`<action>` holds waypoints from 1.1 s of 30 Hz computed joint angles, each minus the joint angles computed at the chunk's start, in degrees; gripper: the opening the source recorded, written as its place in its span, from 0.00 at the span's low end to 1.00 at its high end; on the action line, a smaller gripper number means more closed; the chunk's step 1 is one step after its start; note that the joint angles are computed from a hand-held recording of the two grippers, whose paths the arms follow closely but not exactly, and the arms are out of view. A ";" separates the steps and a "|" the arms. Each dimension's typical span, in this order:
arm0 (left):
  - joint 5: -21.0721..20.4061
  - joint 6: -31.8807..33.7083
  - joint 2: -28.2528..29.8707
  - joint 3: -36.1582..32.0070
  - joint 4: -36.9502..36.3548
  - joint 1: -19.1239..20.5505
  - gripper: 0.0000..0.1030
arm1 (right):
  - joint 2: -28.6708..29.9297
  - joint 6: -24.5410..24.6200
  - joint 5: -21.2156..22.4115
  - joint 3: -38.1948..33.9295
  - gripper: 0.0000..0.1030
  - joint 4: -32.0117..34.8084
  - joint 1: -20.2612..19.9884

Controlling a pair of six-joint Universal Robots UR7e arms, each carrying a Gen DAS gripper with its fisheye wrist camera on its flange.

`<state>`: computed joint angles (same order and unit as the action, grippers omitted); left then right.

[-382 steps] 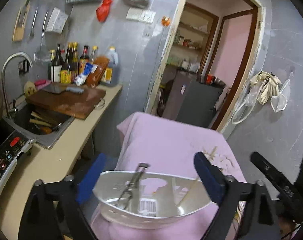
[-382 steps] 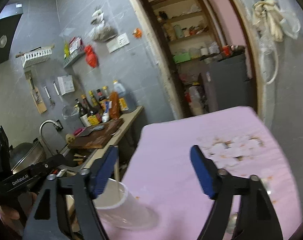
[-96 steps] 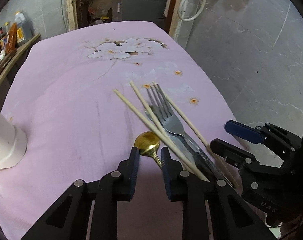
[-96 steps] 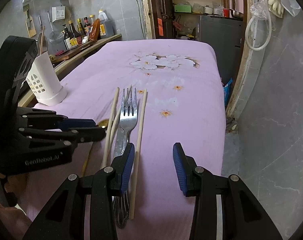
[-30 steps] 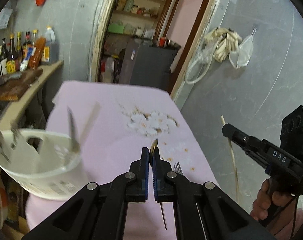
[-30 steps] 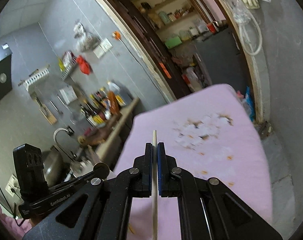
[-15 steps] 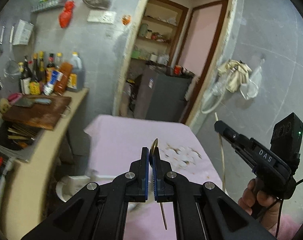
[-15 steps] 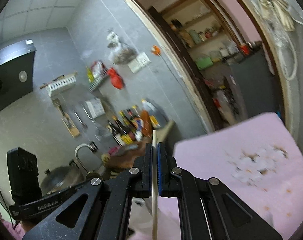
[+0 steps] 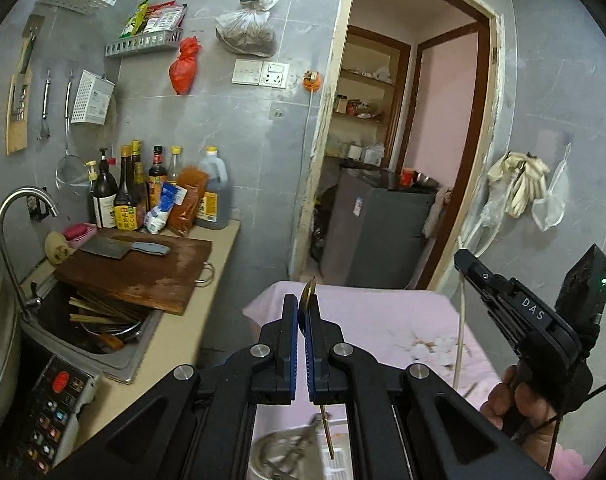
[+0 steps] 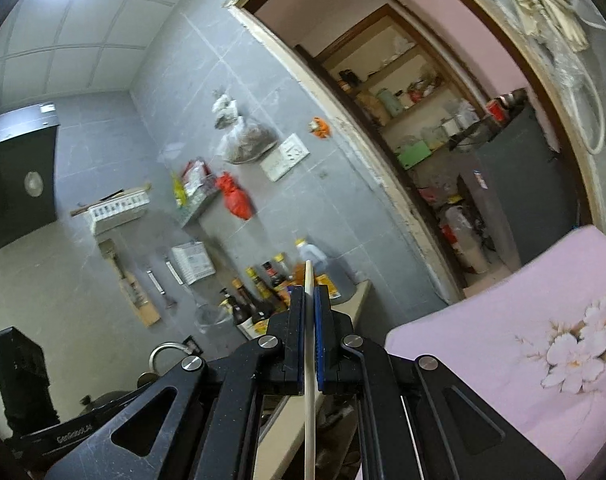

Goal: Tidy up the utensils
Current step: 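Lift and carry the gold spoon with the left tool while the right tool carries its utensil to the caddy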

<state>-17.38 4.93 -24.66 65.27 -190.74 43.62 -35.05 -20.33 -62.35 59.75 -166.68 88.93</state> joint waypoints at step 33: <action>0.91 -5.48 2.13 4.15 3.77 3.15 0.04 | 0.69 -2.89 -9.98 4.59 0.04 -10.92 0.30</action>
<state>-16.48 -0.55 -22.53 69.42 -186.97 46.78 -34.35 -23.22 -72.33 64.35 -177.60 89.23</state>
